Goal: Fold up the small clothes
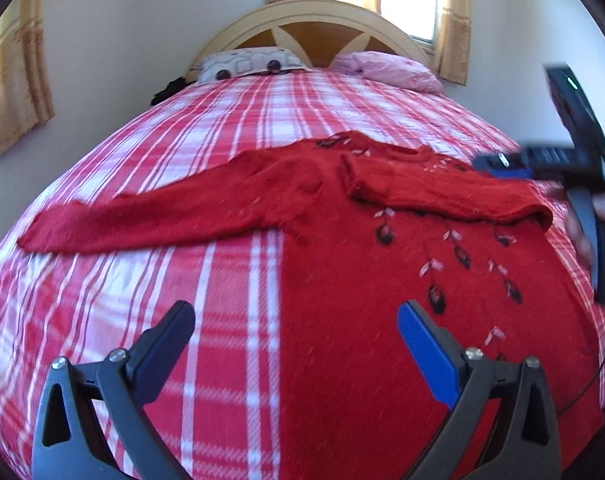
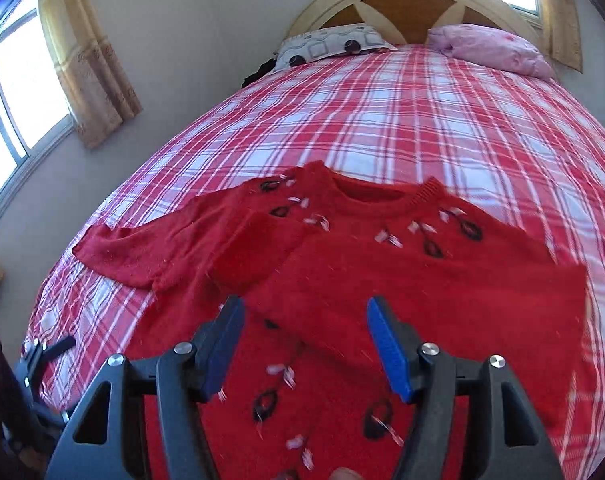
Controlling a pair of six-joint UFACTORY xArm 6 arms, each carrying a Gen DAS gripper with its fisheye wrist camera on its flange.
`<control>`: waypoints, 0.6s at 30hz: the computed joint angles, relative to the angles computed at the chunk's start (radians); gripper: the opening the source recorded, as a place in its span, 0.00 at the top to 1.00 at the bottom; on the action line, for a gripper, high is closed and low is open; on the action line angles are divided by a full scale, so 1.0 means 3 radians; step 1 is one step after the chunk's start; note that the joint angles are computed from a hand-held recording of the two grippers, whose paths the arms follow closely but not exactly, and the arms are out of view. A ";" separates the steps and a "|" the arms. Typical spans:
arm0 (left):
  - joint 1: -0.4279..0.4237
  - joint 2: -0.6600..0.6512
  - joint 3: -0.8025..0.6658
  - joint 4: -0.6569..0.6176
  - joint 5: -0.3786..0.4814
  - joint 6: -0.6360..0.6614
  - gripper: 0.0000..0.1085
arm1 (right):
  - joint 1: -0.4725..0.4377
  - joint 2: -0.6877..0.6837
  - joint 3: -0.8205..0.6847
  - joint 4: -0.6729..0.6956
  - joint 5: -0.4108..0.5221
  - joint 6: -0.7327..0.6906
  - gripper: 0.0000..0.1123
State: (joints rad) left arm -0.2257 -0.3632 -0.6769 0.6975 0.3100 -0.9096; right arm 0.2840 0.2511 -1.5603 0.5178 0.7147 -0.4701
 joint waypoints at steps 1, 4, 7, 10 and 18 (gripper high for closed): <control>-0.0018 0.0086 -0.0108 -0.0111 -0.0025 0.0149 0.09 | -0.0022 -0.0109 0.0174 0.0024 -0.0091 -0.0041 0.43; -0.0057 0.0378 -0.0453 -0.0277 -0.0084 0.0430 0.15 | -0.0124 -0.0439 0.0642 0.0106 -0.0262 -0.0131 0.43; -0.0080 0.0785 -0.0903 -0.0325 -0.0044 0.0629 0.23 | -0.0267 -0.0674 0.0978 0.0374 -0.0319 -0.0382 0.43; -0.0079 0.1161 -0.1288 -0.0773 0.0037 0.1031 0.27 | -0.0389 -0.0886 0.1293 0.0592 -0.0517 -0.0640 0.43; -0.0172 0.2009 -0.2245 -0.1352 0.0613 0.1444 0.44 | -0.0652 -0.1081 0.1657 0.1038 -0.0726 -0.1073 0.42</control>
State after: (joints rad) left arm -0.2772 0.2394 -1.3504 0.2919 0.4938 -0.4763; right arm 0.0884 -0.0733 -1.0631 0.8291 0.4969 -0.7921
